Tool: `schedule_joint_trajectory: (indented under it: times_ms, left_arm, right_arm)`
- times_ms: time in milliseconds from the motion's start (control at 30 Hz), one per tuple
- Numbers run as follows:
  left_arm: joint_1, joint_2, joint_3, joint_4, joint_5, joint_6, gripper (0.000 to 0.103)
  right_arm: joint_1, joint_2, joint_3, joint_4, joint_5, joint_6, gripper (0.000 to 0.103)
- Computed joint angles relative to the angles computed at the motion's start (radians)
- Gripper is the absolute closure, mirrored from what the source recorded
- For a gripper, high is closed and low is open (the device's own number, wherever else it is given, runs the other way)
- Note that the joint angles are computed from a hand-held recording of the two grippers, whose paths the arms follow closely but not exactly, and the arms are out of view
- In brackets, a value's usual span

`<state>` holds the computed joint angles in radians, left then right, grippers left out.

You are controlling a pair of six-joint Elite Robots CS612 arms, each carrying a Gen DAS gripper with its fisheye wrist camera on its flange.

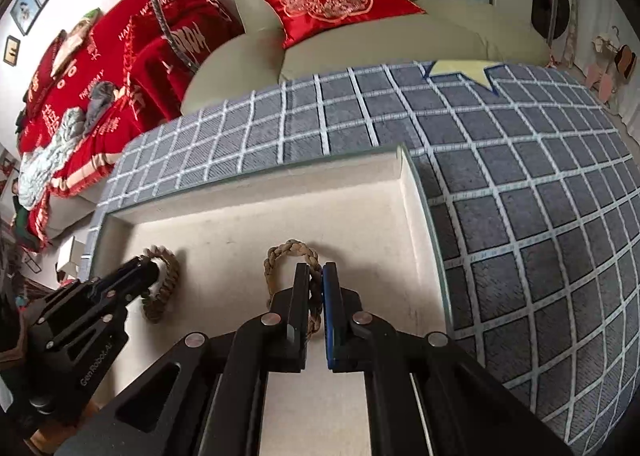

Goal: Organize jewelry
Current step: 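Carry both bracelets into the white tray and open both tools to release them, then withdraw both open tools from the tray back over the table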

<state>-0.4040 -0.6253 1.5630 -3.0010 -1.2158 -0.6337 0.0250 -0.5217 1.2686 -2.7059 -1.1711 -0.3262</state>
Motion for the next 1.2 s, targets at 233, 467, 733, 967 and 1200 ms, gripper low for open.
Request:
schedule_joint_trajectory:
  times_ms: [233,467,733,967,1200]
  left_arm:
    - [-0.005,0.001,-0.015,0.054,0.016,0.004,0.075]
    - [0.001,-0.003,-0.022,0.092,-0.014,-0.033,0.075]
    - [0.000,-0.003,-0.024,0.100,-0.015,-0.029,0.075]
    - [-0.002,-0.013,-0.002,0.051,-0.004,-0.047,0.074]
    - [-0.022,-0.041,0.030,0.025,0.081,-0.032,0.000]
  right_arm:
    - [0.005,-0.003,0.020,-0.033,-0.038,-0.015,0.094]
    - [-0.004,-0.031,0.063,-0.085,0.005,0.015,0.044]
    - [-0.035,-0.098,0.170,-0.186,0.096,0.053,0.042]
    - [-0.068,-0.141,0.249,-0.215,0.146,0.087,0.042]
    - [-0.092,-0.163,0.307,-0.241,0.200,0.109,0.042]
